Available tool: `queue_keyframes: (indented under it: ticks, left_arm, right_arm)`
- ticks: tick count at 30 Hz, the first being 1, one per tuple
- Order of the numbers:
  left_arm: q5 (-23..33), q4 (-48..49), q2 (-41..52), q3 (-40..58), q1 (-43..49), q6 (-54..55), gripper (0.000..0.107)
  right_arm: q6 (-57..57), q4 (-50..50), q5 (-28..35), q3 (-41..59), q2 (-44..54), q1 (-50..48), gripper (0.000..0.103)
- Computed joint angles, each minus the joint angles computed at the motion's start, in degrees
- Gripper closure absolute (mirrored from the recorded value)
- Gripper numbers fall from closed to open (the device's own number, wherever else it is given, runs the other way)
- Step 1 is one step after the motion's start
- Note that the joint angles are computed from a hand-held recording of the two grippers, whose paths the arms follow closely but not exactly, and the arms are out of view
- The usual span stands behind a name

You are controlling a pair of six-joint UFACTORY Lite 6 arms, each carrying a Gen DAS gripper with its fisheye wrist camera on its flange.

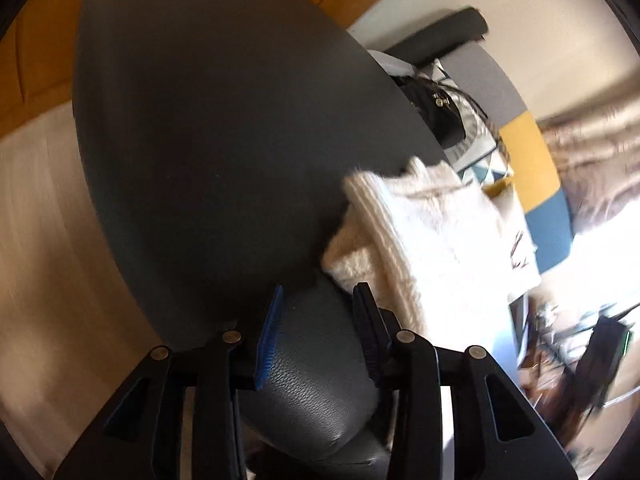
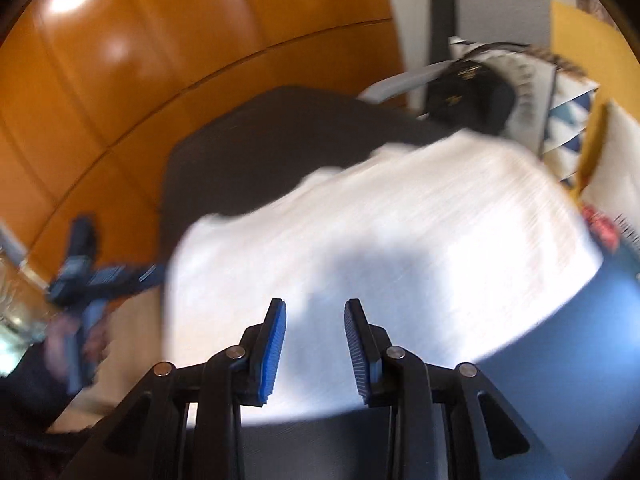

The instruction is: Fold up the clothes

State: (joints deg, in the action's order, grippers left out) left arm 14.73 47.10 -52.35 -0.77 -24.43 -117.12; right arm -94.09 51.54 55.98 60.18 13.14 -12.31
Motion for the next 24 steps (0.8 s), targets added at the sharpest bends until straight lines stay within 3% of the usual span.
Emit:
queue_keyframes:
  ticks: [5,9,13,16,17,18,20,24]
  left_arm:
    - [-2.28,15.27,13.47,6.17,1.25,-9.07,0.064]
    - [-3.19,24.34,21.06,10.22,2.06,-14.45,0.062]
    - [-0.83,27.5,26.34,13.39,-0.02,-15.54,0.062]
    - [3.17,31.0,28.33,13.94,-3.26,-18.89,0.062]
    - [5.51,30.94,28.8,14.21,-5.26,-18.74,0.075]
    - [8.17,30.29,29.36,14.7,-7.51,-17.82,0.083]
    - [11.48,29.55,29.33,15.82,-10.17,-16.59,0.09]
    - [20.91,24.47,20.89,15.37,-17.26,-11.56,0.097]
  right_arm:
    - [-11.18,-0.84,-2.61,-29.82,-27.1,-0.28,0.073]
    - [-11.91,-1.01,-9.23,-42.42,-40.88,7.57,0.073]
    - [-9.47,1.64,-27.14,-51.89,-46.6,23.18,0.073]
    - [-20.11,15.6,-43.41,-56.21,-45.38,34.8,0.074]
    - [-22.9,20.0,-47.69,-57.11,-46.16,38.21,0.076]
    - [-23.29,22.0,-49.58,-56.87,-45.84,39.64,0.085]
    - [-19.54,18.81,-48.27,-54.9,-44.43,38.02,0.091]
    - [-1.63,1.69,-26.89,-44.06,-42.82,22.54,0.093]
